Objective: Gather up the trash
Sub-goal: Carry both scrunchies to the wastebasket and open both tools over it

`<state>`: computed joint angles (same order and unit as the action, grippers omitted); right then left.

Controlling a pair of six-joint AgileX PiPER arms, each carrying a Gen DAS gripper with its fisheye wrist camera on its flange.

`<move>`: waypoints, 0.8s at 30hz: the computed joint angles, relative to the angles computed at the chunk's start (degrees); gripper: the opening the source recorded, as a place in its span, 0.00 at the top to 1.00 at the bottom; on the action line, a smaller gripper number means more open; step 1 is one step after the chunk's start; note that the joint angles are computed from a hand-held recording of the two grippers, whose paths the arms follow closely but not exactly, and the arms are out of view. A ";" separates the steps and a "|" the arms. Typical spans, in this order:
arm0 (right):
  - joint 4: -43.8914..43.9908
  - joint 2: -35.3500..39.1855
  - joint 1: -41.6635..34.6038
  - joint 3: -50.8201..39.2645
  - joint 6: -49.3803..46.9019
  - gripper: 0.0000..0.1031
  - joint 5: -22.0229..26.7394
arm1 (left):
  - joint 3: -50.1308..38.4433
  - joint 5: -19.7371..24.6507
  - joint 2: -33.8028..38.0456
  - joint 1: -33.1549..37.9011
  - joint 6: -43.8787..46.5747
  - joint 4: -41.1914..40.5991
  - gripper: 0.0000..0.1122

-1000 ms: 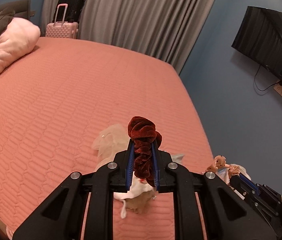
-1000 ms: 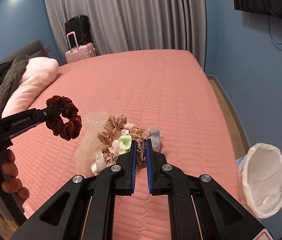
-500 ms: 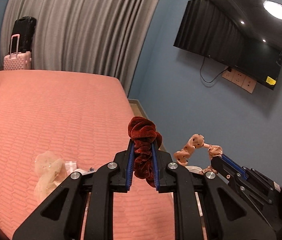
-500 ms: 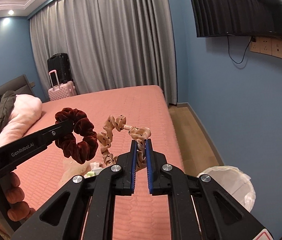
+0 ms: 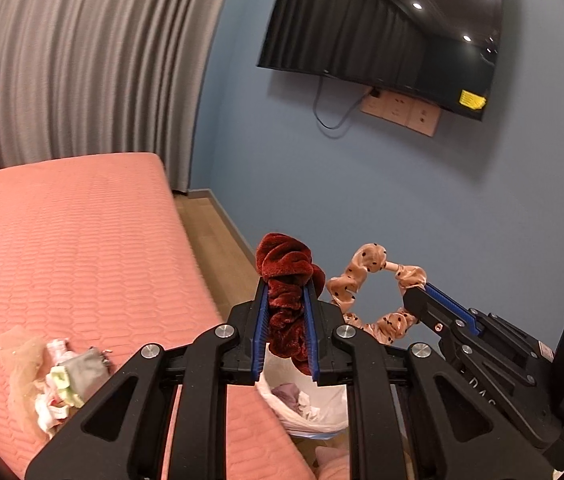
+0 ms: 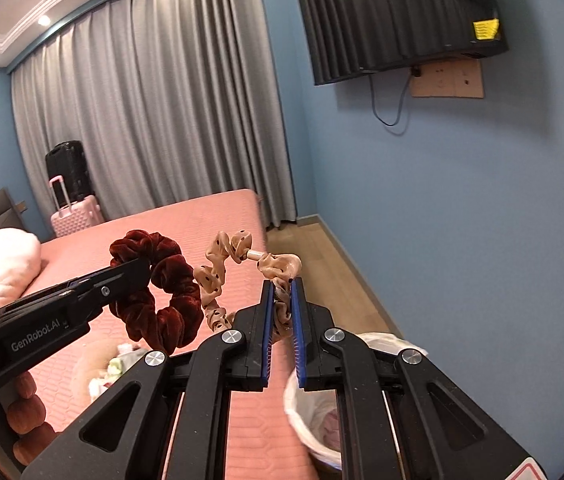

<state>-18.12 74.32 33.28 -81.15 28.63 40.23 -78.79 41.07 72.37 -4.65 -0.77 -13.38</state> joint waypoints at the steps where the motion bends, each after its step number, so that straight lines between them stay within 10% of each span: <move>1: 0.42 -0.20 -0.97 0.52 -0.44 0.92 -0.24 | -0.41 -0.01 0.62 -1.31 -0.56 0.76 0.86; 16: 18.29 1.36 -17.95 6.48 -17.60 0.92 -5.85 | -11.01 1.14 14.28 -11.92 -6.53 6.26 0.83; 24: 23.81 4.93 -21.04 7.33 -21.44 0.84 -8.04 | -13.61 0.74 17.88 -13.47 -14.09 11.37 0.50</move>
<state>5.70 79.24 12.24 -73.82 7.20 32.19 -92.39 41.80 90.26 -18.13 -14.86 -2.00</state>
